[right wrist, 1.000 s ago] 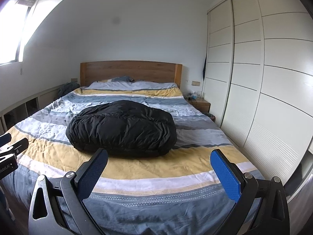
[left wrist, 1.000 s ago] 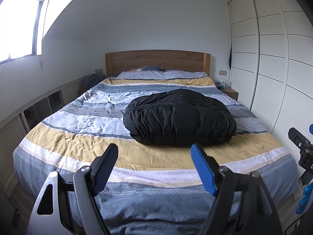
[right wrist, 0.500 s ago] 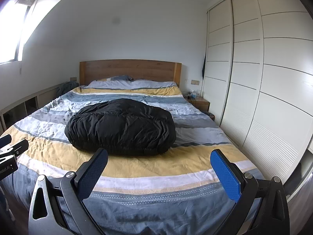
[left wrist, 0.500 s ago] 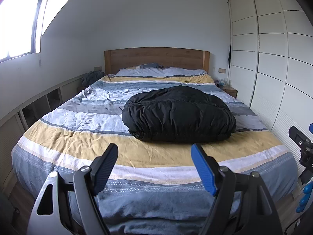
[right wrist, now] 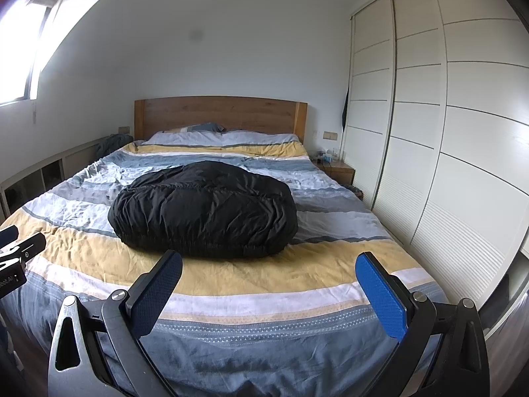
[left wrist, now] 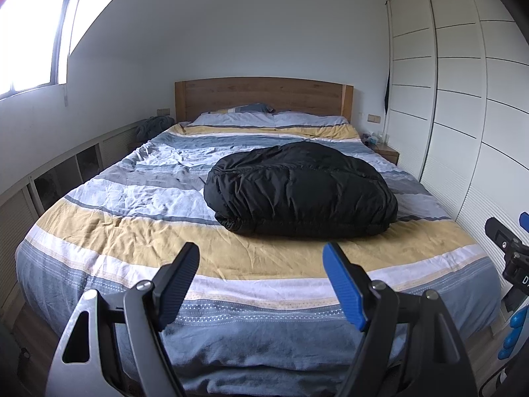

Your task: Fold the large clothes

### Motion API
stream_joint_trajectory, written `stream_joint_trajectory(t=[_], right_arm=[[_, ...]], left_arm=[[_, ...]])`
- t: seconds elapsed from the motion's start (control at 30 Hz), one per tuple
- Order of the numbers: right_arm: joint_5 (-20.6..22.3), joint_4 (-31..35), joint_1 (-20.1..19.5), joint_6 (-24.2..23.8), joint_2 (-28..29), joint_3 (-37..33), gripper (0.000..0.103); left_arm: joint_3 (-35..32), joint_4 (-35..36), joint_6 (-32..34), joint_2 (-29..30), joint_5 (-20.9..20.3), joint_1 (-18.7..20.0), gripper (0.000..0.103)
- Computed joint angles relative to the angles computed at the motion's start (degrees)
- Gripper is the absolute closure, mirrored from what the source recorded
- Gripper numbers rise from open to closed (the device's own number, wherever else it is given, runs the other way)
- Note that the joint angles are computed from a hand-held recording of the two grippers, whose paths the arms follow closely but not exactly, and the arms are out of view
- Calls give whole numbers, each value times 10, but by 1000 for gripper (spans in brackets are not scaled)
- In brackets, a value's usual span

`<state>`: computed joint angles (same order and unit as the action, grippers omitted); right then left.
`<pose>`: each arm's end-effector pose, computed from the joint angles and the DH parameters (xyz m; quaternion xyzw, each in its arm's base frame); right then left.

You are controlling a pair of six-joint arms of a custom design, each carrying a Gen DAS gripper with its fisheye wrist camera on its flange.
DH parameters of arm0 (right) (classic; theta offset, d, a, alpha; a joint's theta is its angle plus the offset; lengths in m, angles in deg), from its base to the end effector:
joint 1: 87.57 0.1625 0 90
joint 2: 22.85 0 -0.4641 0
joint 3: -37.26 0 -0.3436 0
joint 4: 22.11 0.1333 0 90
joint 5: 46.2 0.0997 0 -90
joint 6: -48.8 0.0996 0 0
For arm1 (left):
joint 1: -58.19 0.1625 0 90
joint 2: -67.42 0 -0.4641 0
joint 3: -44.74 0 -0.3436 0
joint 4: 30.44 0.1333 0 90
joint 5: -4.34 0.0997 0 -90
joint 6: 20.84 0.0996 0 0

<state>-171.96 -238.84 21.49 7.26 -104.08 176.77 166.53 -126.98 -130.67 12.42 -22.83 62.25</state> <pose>0.1896 -0.3188 0.3919 0.2479 -0.7665 0.4755 0.3533 -0.3949 -0.2505 0.1177 0.1032 0.7763 -0.5053 0.3624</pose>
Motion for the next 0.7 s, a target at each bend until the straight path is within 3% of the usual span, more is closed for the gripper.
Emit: stream_joint_trajectory(t=[0.7], right_arm=[[0,-7,-7,-2,1,3,1]], left_arm=[[1,10,-5,-1,-12,5,27]])
